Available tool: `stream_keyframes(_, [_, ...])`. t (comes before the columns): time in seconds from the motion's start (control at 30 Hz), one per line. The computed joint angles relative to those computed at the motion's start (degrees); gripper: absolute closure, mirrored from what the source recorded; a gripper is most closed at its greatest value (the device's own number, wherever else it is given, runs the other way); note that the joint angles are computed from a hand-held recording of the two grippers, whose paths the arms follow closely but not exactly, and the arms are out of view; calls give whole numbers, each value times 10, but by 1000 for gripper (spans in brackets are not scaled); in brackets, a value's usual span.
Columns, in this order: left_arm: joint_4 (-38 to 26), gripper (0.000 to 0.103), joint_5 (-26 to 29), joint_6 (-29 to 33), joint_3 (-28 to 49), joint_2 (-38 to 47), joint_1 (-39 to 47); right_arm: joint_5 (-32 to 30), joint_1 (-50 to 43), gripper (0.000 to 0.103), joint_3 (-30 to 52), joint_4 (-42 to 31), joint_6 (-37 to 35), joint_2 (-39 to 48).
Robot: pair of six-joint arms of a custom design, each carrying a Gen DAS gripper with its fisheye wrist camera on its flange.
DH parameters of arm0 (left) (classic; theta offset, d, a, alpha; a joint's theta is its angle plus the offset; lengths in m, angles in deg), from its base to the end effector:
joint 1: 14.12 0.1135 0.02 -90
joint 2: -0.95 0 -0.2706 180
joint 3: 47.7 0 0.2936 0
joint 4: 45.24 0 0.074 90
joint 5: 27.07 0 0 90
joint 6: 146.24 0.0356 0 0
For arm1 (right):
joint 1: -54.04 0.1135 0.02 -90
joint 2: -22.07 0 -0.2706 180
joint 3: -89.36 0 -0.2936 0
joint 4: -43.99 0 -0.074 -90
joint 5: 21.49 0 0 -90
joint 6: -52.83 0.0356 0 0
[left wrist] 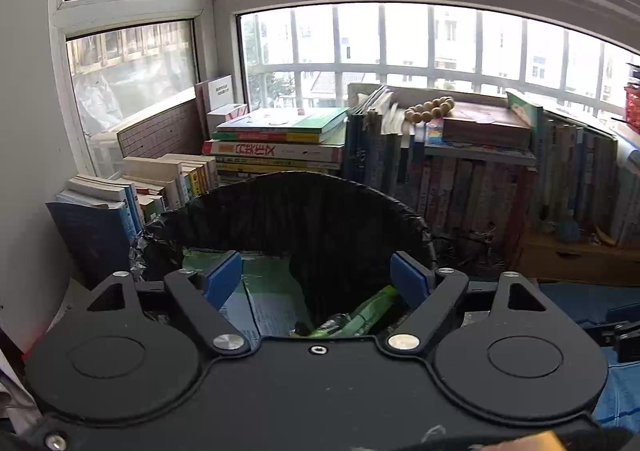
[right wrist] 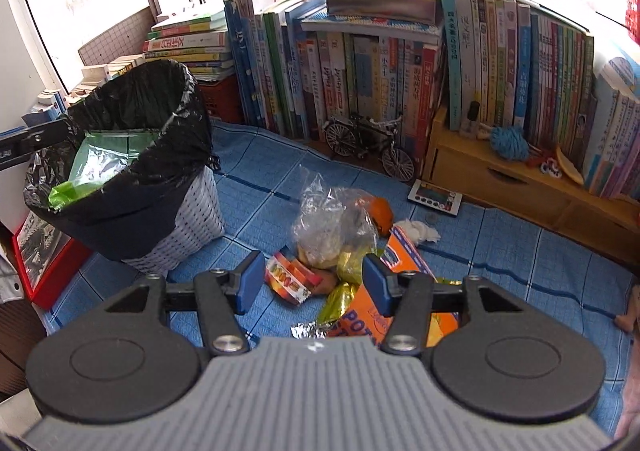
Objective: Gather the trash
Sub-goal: 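Carry the gold candy wrapper over the bin and open the left tool, then grasp the orange POTATO STICKS box with the right tool while the left tool grasps the red-white wrapper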
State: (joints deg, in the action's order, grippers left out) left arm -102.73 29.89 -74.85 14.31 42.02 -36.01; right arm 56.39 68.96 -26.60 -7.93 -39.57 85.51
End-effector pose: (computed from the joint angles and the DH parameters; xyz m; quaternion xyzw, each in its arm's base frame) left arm 0.1683 -0.0467 0.3344 -0.1033 0.8596 0.0890 0.4924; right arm 0.2499 0.0743 0.2737 -0.1758 0.9223 0.1349 0.3165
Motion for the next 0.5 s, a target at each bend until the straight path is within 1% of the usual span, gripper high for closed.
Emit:
stream_keyframes(0.03, [0,19,-13,-2,-5,-13,-26,2,-2,35,-4,-1,-2,0])
stream_keyframes(0.1, [-5,13,-55,-17,-11,-27,-89,10,-5,35,-16,1,-8,-5])
stream_keyframes(0.17, [-9,10,-97,-35,-19,-33,-149,14,-6,35,-32,4,-13,-12])
stream_keyframes(0.27, [-24,10,-125,-70,-24,-21,-217,15,-11,35,-61,13,-18,-24])
stream_keyframes(0.3, [-23,10,-129,-79,-28,-17,-234,17,-11,36,-72,17,-19,-28])
stream_keyframes(0.37, [-23,10,-116,-97,-30,-2,-251,24,-15,41,-90,23,-19,-34])
stream_keyframes(0.43, [-14,10,-97,-114,-39,13,-258,26,-23,41,-106,30,-19,-37])
stream_keyframes(0.5, [11,11,-74,-117,-55,24,-259,27,-34,42,-119,41,-20,-38])
